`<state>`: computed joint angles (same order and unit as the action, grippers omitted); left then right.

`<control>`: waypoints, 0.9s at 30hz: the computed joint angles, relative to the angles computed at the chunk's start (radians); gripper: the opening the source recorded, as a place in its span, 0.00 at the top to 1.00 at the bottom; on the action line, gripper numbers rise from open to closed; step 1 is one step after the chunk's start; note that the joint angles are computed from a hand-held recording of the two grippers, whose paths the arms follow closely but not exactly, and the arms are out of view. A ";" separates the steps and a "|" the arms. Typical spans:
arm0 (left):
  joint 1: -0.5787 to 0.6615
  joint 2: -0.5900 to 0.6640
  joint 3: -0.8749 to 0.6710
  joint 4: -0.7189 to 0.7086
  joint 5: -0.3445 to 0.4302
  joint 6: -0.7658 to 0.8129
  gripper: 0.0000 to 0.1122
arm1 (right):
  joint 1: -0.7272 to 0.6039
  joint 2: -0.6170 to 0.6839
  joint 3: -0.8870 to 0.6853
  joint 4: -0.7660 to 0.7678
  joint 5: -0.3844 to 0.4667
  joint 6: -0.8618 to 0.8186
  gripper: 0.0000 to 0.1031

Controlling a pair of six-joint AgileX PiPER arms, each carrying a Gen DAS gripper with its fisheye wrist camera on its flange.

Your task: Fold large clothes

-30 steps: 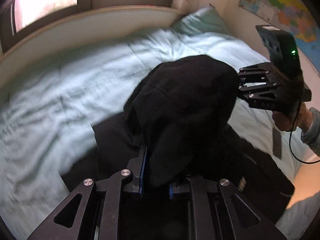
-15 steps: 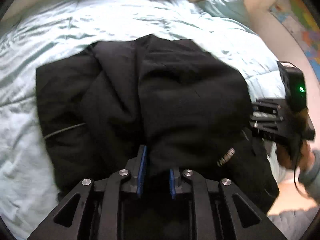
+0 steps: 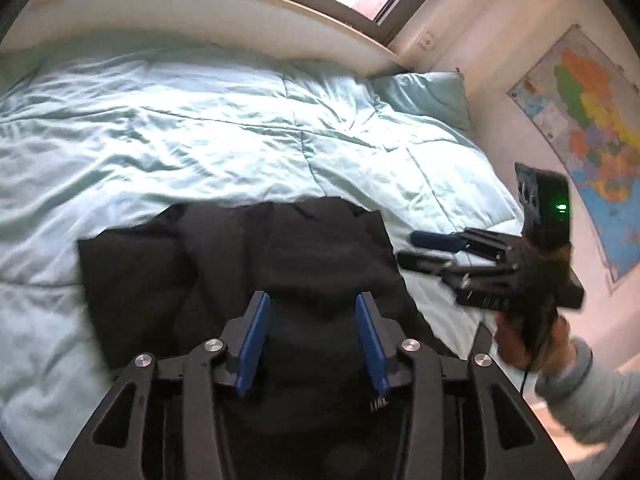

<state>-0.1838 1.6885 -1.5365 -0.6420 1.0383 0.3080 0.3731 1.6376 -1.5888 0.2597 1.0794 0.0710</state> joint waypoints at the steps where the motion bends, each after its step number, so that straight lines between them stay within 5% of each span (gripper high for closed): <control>1: -0.013 0.067 -0.053 -0.003 0.007 -0.017 0.59 | 0.013 0.042 -0.034 0.012 0.000 0.011 0.51; 6: -0.020 0.200 -0.022 0.014 0.079 -0.022 0.59 | 0.067 0.080 0.094 0.117 0.000 -0.078 0.51; 12: -0.013 0.138 0.318 -0.029 -0.062 0.065 0.58 | 0.144 0.050 0.466 0.207 -0.178 -0.098 0.51; 27: -0.035 -0.074 0.298 -0.115 0.000 0.117 0.59 | 0.144 -0.235 0.452 0.172 -0.066 0.021 0.52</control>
